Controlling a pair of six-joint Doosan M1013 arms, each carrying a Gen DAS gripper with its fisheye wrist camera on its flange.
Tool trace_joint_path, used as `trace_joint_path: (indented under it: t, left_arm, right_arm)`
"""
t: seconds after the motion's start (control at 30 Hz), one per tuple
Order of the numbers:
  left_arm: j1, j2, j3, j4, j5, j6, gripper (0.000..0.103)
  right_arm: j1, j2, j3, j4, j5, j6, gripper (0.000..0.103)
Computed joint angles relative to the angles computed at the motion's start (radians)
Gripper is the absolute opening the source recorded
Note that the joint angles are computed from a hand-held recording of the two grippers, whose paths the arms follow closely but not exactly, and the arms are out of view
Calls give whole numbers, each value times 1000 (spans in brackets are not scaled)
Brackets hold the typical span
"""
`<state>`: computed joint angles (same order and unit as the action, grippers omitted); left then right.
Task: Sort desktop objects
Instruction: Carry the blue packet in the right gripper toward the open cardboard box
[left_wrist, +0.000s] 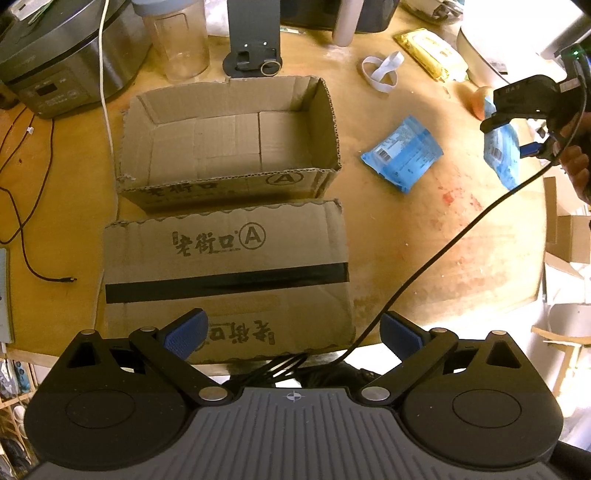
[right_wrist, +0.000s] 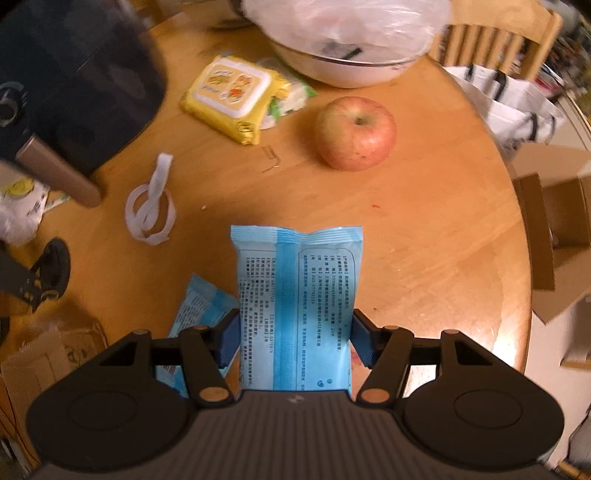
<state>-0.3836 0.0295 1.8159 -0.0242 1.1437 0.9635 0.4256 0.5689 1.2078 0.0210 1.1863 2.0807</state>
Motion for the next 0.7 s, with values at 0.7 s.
trace_joint_path:
  t: [0.7]
  left_arm:
    - [19,-14,13,7,2,-24,102]
  right_arm:
    - [27,12,-33,48,0,-297,60]
